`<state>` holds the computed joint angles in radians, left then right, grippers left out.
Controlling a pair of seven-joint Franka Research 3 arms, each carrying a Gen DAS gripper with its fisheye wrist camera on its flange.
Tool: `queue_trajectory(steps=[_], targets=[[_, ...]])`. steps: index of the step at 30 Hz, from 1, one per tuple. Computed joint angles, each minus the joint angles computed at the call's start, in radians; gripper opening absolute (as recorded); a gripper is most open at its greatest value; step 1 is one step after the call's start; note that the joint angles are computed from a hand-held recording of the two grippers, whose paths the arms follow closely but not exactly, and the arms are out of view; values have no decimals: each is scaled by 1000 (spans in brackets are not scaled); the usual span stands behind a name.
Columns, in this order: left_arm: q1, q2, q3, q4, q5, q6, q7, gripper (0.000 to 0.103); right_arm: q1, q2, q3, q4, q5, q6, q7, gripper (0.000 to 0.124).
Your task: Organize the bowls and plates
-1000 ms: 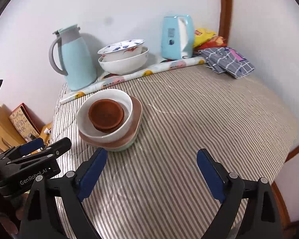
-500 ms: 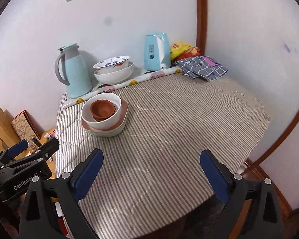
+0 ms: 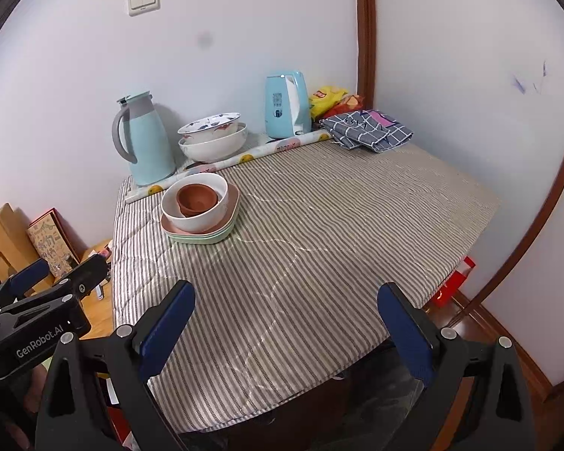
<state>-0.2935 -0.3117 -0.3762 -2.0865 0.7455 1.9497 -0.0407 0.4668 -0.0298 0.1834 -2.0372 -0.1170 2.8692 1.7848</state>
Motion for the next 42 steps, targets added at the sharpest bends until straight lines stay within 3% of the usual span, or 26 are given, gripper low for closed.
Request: queue_trajectory(steps=[23, 42], targets=[[-25, 17, -20, 38, 25, -56, -18, 100, -26, -41, 16, -50, 0, 23, 19, 97], [-29, 9, -18, 35, 28, -53, -24, 100, -26, -46, 17, -55, -3, 28, 30, 97]])
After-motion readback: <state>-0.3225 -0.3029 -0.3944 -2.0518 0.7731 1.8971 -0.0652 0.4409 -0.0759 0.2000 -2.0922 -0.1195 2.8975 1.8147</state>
